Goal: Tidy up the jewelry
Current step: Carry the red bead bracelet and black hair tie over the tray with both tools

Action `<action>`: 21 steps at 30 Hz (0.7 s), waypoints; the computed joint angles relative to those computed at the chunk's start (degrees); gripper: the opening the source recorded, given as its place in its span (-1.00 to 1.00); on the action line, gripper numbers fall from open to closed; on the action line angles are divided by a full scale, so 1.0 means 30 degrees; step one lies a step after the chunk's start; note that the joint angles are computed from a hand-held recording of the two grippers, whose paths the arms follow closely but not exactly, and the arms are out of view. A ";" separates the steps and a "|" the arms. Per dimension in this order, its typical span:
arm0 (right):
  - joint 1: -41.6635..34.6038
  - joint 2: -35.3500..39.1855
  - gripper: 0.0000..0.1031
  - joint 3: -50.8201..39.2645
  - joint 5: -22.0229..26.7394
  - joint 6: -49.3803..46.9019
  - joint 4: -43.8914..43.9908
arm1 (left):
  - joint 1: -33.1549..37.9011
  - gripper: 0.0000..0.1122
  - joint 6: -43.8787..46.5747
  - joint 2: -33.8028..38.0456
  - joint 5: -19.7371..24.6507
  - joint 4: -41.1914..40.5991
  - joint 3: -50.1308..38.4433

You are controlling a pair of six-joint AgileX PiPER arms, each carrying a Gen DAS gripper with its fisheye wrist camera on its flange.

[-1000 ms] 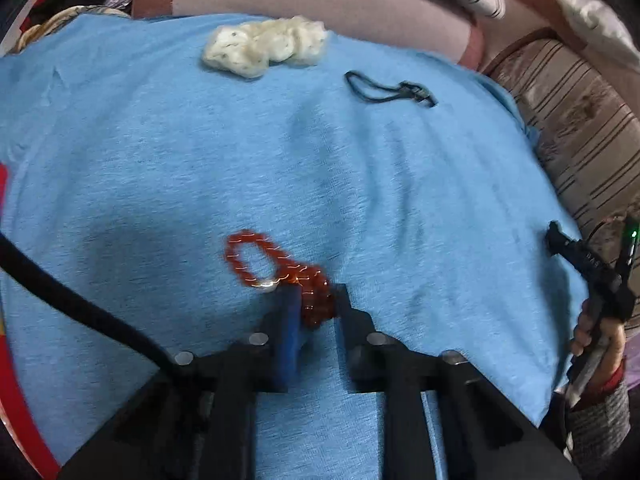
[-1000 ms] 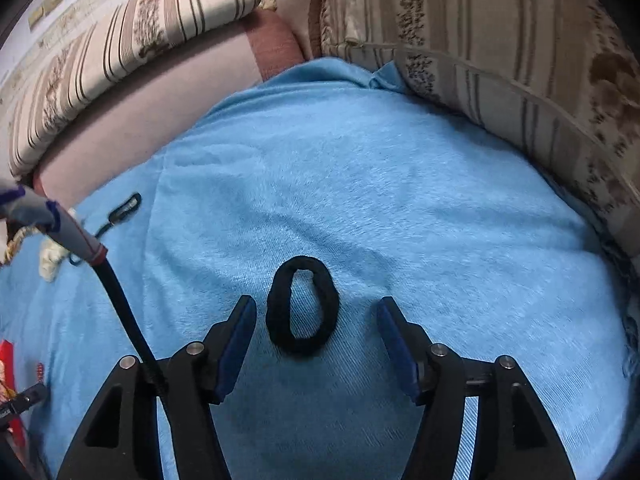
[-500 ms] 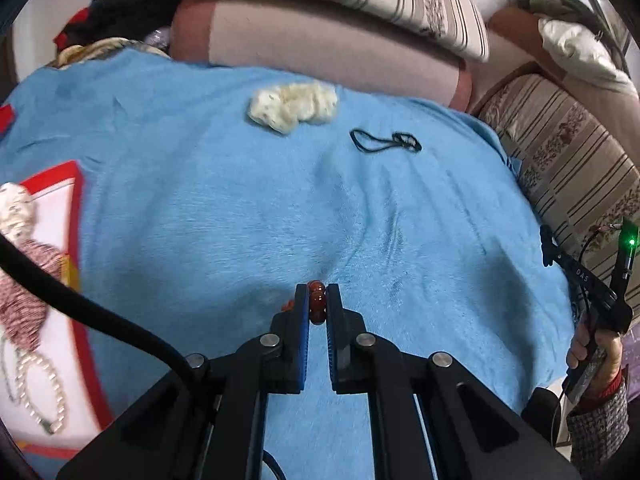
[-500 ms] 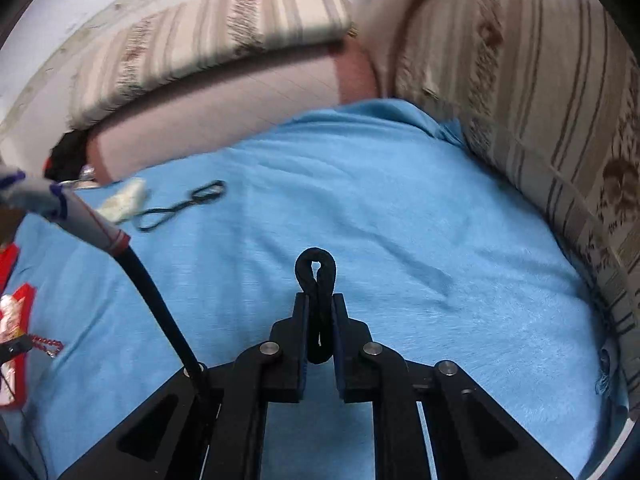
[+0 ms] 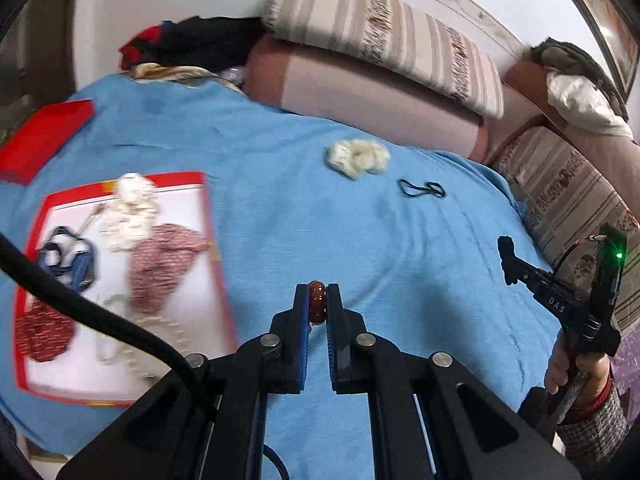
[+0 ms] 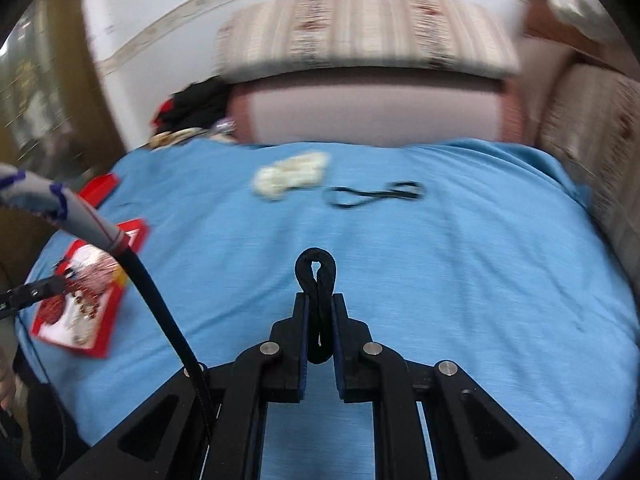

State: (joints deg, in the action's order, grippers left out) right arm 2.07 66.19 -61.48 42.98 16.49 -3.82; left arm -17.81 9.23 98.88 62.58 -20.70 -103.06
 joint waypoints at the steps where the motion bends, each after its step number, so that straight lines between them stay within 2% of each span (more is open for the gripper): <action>1: 0.0778 0.0327 -0.78 -0.0292 -0.0047 0.0442 -0.0306 | 0.0459 -0.87 0.0211 -0.0185 0.0057 0.0033 0.0133; 4: 0.3503 0.1862 -0.78 -0.1757 -0.0108 0.1804 -0.1397 | 0.1943 -0.87 0.0869 -0.0574 0.0311 0.0007 0.0370; 10: 0.6850 0.4834 -0.78 -0.4740 -0.0225 0.2727 -0.2082 | 0.5056 -0.87 0.1905 -0.0355 0.1190 -0.0715 -0.0226; 15: 0.8274 0.6968 -0.78 -0.6764 -0.0407 0.1705 -0.0707 | 0.6567 -0.87 0.2493 -0.0002 0.1463 -0.1080 -0.0468; 18: 0.8710 0.8320 -0.78 -0.7932 -0.0479 0.0398 0.0922 | 0.6974 -0.87 0.2644 0.0360 0.1533 -0.1144 -0.0544; 21: 0.9421 0.9447 -0.78 -0.8619 -0.0474 0.0181 0.1302 | 0.7194 -0.87 0.2849 0.0316 0.1343 -0.1113 0.0086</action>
State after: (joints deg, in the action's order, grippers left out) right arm 30.33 94.53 -87.34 41.55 17.03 0.09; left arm 3.77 17.78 99.83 66.61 -24.04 -102.80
